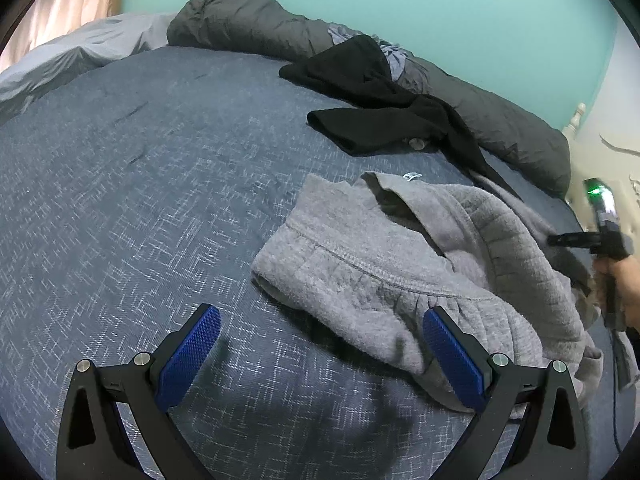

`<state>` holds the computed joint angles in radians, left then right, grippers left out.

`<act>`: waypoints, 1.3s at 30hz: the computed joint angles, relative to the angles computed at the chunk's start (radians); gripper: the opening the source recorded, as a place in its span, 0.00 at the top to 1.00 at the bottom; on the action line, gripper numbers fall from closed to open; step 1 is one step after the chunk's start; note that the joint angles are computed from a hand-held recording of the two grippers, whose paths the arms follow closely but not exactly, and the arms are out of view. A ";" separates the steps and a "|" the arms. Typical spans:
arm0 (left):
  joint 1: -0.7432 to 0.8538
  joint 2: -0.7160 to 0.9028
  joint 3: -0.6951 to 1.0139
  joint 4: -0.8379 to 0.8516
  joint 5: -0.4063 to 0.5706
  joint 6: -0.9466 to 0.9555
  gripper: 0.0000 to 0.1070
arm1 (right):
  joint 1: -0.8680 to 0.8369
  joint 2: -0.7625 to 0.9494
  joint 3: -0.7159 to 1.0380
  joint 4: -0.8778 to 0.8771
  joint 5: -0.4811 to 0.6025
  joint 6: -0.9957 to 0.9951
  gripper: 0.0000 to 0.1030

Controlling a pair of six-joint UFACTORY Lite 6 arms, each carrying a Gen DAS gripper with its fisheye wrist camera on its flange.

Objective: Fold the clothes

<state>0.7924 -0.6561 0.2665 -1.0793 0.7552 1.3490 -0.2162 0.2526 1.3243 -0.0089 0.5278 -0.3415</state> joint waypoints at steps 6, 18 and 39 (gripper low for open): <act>0.002 -0.004 -0.002 -0.003 0.000 0.005 0.04 | -0.169 -0.161 0.061 0.266 0.172 -0.257 0.94; -0.008 -0.049 -0.021 0.010 -0.008 -0.009 0.04 | -0.702 0.060 0.682 0.571 0.582 -0.355 0.94; -0.021 -0.006 -0.010 -0.019 -0.058 0.026 0.04 | -0.686 0.289 0.619 0.291 0.351 -0.173 0.91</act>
<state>0.7716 -0.6625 0.2569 -1.0984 0.6975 1.3749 -0.9025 0.5415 1.9432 0.2825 0.8785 -0.5141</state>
